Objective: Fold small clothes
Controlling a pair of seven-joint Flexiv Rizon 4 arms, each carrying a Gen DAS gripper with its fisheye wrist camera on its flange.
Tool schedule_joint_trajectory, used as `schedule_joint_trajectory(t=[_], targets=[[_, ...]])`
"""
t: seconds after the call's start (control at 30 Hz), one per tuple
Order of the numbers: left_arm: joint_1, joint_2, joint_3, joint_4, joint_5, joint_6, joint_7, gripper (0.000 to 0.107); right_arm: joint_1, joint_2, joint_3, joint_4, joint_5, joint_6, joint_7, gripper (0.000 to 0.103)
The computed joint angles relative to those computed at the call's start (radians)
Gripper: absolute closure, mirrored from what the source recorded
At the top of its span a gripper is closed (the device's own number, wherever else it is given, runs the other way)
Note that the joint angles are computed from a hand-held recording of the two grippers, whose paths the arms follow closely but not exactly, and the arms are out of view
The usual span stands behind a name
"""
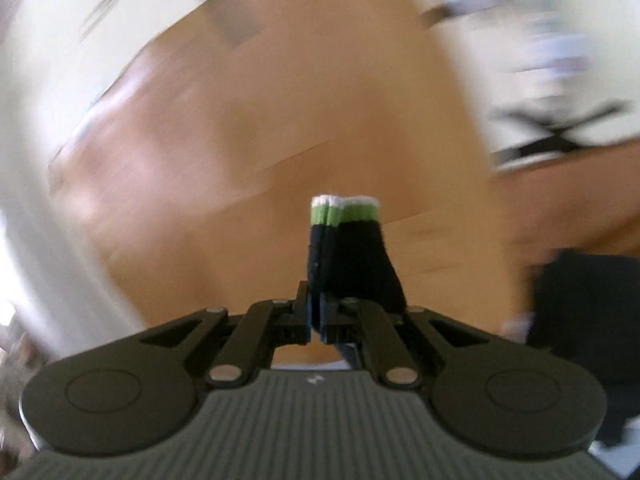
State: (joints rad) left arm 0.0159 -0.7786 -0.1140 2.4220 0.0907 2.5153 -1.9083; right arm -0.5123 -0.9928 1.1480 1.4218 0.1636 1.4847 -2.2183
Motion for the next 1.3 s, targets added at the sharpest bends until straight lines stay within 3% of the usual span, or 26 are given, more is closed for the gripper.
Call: schedule_joint_trajectory(t=[0.1, 0.13, 0.17, 0.23, 0.33, 0.53, 0.67, 0.73, 0.77, 0.8, 0.83, 0.9, 0.93, 1.0, 1.07, 1.13, 1.17, 1.2, 1.3], targets=[[0.014, 0.009, 0.015, 0.034, -0.016, 0.028, -0.025, 0.029, 0.065, -0.002, 0.01, 0.001, -0.027, -0.152, -0.052, 0.092], [0.021, 0.013, 0.018, 0.041, -0.017, 0.032, -0.031, 0.029, 0.1, 0.009, -0.019, -0.009, -0.038, -0.201, -0.049, 0.083], [0.027, 0.017, 0.021, 0.047, -0.017, 0.033, -0.036, 0.029, 0.135, 0.027, -0.06, -0.01, -0.039, -0.21, -0.034, 0.064], [0.034, 0.028, 0.031, 0.056, -0.015, 0.038, -0.034, 0.029, 0.15, 0.027, -0.081, -0.004, -0.018, -0.17, -0.068, 0.054], [0.041, 0.042, 0.044, 0.046, -0.012, 0.033, -0.011, 0.023, 0.135, 0.025, -0.114, -0.002, 0.017, -0.113, -0.126, 0.055], [0.12, 0.046, 0.003, -0.082, 0.036, -0.102, 0.017, 0.022, 0.256, 0.062, -0.456, -0.01, 0.054, 0.001, -0.005, 0.054], [0.17, 0.017, -0.044, -0.212, 0.03, -0.263, 0.018, 0.024, 0.295, 0.022, -0.56, -0.018, 0.032, -0.017, 0.09, 0.048], [0.15, 0.006, -0.035, -0.262, -0.024, -0.326, 0.026, 0.025, 0.291, -0.001, -0.548, -0.026, 0.024, -0.043, 0.108, 0.047], [0.134, 0.002, -0.024, -0.28, -0.055, -0.345, 0.031, 0.025, 0.294, -0.011, -0.543, -0.021, 0.018, -0.04, 0.099, 0.065], [0.121, 0.0, -0.016, -0.289, -0.078, -0.353, 0.034, 0.025, 0.296, -0.023, -0.541, -0.004, -0.036, 0.009, 0.104, 0.092], [0.114, -0.001, -0.01, -0.297, -0.094, -0.358, 0.036, 0.025, 0.275, -0.042, -0.506, 0.001, -0.038, 0.078, 0.06, 0.094], [0.087, -0.002, 0.013, -0.305, -0.126, -0.352, 0.049, 0.024, 0.233, -0.095, -0.421, -0.061, 0.05, 0.17, 0.041, 0.094], [0.056, -0.002, 0.04, -0.31, -0.158, -0.35, 0.063, 0.024, 0.236, -0.109, -0.428, -0.087, 0.058, 0.187, 0.126, 0.094], [0.003, -0.003, 0.079, -0.331, -0.223, -0.381, 0.1, 0.024, 0.298, -0.106, -0.526, -0.104, 0.113, 0.246, 0.246, 0.094], [-0.01, -0.005, 0.084, -0.353, -0.248, -0.409, 0.129, 0.024, 0.303, -0.104, -0.548, -0.089, 0.109, 0.205, 0.238, 0.087], [-0.034, -0.016, 0.097, -0.379, -0.27, -0.418, 0.163, 0.024, 0.245, -0.136, -0.469, -0.055, 0.021, 0.22, 0.235, 0.08], [-0.055, -0.024, 0.112, -0.397, -0.289, -0.423, 0.184, 0.023, 0.219, -0.15, -0.429, -0.048, 0.006, 0.24, 0.233, 0.065], [-0.068, -0.033, 0.122, -0.413, -0.305, -0.427, 0.202, 0.022, 0.209, -0.156, -0.42, -0.044, 0.0, 0.258, 0.246, 0.057], [-0.112, -0.061, 0.152, -0.467, -0.378, -0.466, 0.25, 0.021, 0.164, -0.187, -0.358, -0.038, -0.042, 0.279, 0.274, 0.056]])
